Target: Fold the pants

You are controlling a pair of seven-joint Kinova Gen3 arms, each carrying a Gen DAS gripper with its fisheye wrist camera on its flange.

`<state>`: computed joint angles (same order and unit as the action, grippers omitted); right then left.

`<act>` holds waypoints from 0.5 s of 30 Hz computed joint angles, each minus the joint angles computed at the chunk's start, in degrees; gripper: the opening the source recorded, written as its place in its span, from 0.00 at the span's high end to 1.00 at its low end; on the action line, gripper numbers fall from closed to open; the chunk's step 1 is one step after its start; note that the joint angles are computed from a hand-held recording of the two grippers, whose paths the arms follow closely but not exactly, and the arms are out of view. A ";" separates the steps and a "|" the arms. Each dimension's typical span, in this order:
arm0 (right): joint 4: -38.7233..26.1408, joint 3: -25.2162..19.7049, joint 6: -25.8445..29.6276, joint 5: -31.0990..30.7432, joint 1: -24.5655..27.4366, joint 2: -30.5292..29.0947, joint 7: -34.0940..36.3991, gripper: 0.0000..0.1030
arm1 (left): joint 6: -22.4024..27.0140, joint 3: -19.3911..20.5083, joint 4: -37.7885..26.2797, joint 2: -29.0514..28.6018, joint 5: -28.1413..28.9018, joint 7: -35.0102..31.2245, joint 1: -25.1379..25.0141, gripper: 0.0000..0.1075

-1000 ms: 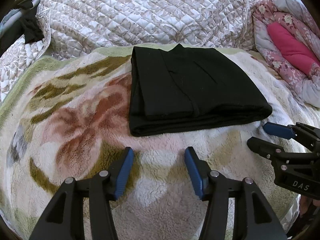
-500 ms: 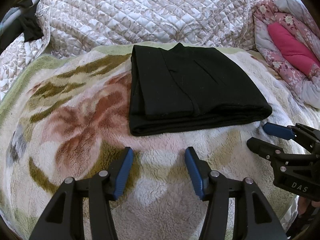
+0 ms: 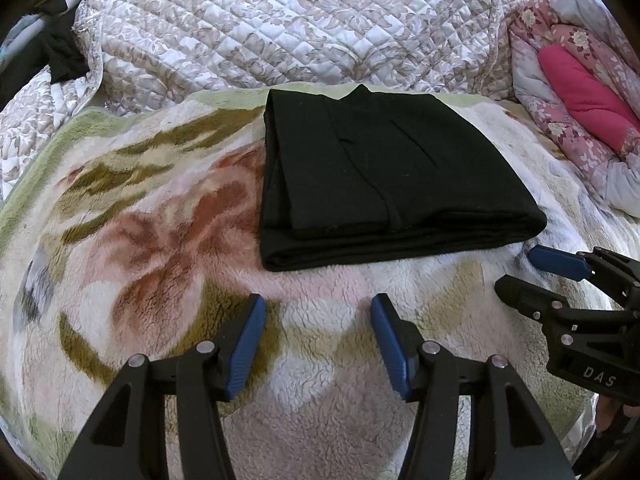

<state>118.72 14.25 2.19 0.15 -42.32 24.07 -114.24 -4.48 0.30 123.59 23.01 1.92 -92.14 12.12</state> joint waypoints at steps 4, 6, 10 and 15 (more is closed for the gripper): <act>0.04 0.00 -0.05 -0.04 0.00 0.01 0.05 0.45 | 0.03 0.33 -0.02 0.03 0.00 -0.07 -0.28 0.46; -0.02 0.02 0.01 -0.10 -0.03 0.01 0.06 0.45 | 0.09 0.75 -0.04 0.03 -0.12 -0.06 -0.76 0.46; -0.05 0.20 0.06 -0.15 -0.23 0.02 0.01 0.44 | 0.12 1.24 0.04 -0.02 -0.39 -0.11 -1.40 0.46; -0.06 0.36 0.08 -0.10 -0.41 0.03 -0.08 0.44 | 0.12 1.16 -0.01 0.02 -0.32 -0.02 -1.22 0.46</act>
<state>118.66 14.61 2.26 0.05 -42.73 24.10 -114.32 -4.37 1.45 123.58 23.02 1.60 -92.17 10.91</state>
